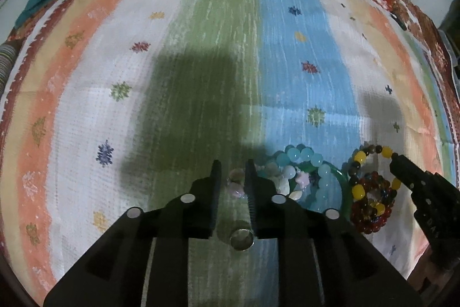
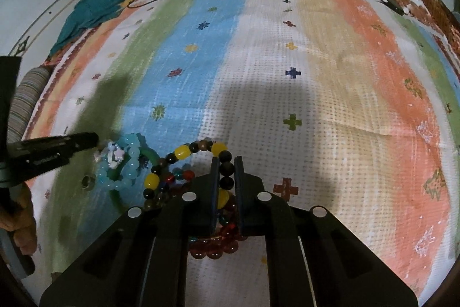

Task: Organize jewelry
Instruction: 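Close left gripper on white pearl bracelet while right gripper closes on yellow-black bead bracelet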

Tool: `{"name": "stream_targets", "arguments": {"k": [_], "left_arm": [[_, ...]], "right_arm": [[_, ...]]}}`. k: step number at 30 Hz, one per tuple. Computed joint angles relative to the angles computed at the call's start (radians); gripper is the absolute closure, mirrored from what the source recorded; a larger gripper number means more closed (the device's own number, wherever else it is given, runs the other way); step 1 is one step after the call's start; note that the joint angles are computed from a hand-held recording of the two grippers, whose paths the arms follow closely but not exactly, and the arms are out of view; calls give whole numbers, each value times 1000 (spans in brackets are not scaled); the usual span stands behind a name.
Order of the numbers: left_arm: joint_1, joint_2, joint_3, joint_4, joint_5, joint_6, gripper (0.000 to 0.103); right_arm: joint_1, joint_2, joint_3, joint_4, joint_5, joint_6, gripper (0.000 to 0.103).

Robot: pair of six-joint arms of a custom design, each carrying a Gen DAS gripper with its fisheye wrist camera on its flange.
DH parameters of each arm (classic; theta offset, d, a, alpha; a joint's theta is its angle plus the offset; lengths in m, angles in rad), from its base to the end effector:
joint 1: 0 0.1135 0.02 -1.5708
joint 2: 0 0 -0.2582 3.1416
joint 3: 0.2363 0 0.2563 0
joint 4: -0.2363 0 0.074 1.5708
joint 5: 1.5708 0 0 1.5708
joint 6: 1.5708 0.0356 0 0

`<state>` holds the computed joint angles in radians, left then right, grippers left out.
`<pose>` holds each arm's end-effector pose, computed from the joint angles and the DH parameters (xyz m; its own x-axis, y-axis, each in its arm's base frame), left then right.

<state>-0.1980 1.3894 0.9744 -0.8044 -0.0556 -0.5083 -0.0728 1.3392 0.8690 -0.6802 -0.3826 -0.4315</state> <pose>0.2586 -0.0499 0.2191 -0.8906 -0.3169 -0.3261 -0.2928 0.9484 -0.1219 0.2540 -0.0052 0.2077 -0.7917 -0.3313 -0.5133 -0.4575 0.8783 0.1389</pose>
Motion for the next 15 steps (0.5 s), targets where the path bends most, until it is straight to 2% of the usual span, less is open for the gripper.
{"name": "stream_targets", "arguments": {"k": [5,8,10,15], "left_arm": [[-16,35,-6,12,14,14,82],[-44,58,1,18,-26,27,83],[-45,65,-2,24,-46,24,93],[-33,54,-10,36,-35,38,94]], "right_arm": [[-4,-8,8,-14,-18,-1,92],[0,-11,6,-12,-17,0,92],[5,-13,1,-9,-13,0,92],[9,-13,-2,-8,-6,3,92]]}}
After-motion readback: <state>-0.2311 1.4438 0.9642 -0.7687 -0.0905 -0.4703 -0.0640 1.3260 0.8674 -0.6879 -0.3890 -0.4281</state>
